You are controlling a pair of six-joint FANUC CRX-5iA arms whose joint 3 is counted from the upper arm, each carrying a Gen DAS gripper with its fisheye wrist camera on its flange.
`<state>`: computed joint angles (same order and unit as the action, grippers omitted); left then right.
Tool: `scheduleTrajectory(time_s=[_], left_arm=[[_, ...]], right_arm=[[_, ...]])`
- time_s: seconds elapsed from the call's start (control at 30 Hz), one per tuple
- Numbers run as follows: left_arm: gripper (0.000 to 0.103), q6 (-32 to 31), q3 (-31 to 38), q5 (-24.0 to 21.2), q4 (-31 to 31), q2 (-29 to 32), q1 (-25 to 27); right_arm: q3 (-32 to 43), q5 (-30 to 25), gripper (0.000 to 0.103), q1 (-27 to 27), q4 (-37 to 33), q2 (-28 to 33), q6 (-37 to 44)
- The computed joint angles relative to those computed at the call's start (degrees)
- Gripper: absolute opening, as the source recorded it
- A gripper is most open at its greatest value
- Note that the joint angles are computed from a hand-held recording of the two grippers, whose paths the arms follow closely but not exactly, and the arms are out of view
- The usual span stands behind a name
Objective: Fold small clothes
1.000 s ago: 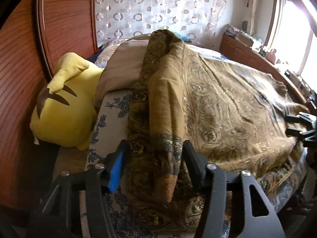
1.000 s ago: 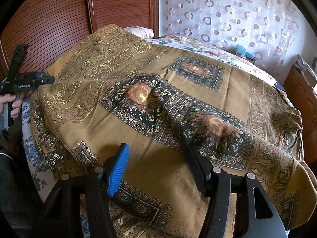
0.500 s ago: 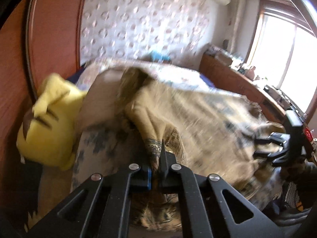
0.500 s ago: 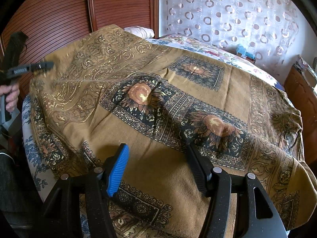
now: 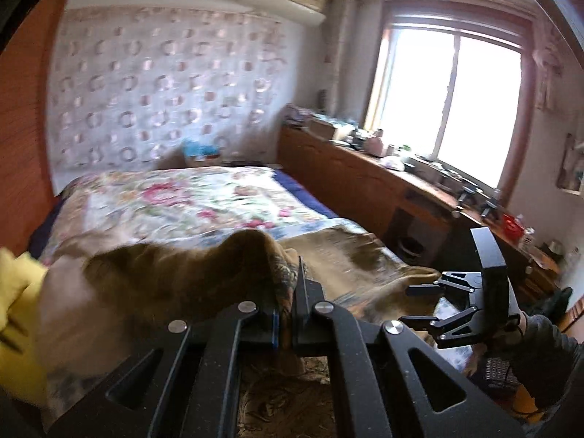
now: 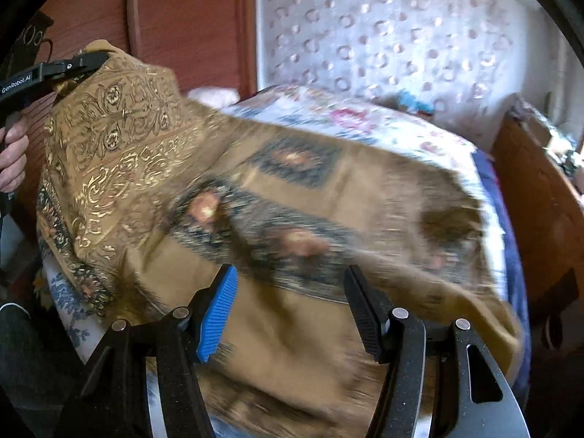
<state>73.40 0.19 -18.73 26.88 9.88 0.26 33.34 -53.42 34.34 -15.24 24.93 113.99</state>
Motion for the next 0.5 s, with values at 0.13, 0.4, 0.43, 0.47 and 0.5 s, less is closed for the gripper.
scheduleTrajectory(time_s=[0.13, 0.4, 0.43, 0.47, 0.5], left_arm=[[0.004, -4.75, 7.24, -2.30, 3.67, 5.02, -2.10], [0.018, 4.36, 22.53, -16.06, -8.63, 12.42, -4.59], [0.026, 4.76, 22.50, -16.37, -9.66, 12.44, -4.65], [0.043, 6.24, 22.51, -16.58, -11.23, 12.35, -4.88], [0.045, 6.76, 22.13, -16.41, -11.59, 12.23, -5.05]], right_arm=[[-3.33, 3.27, 0.062, -1.54, 2.18, -2.50, -2.46], [-5.54, 5.44, 0.062, -4.10, 1.54, -4.58, -5.70], [-6.02, 5.68, 0.062, -3.82, 1.68, -4.85, -6.05], [-6.39, 6.00, 0.062, -3.62, 2.01, -4.93, -6.30], [-6.66, 6.22, 0.062, -3.48, 2.17, -4.99, -6.48]])
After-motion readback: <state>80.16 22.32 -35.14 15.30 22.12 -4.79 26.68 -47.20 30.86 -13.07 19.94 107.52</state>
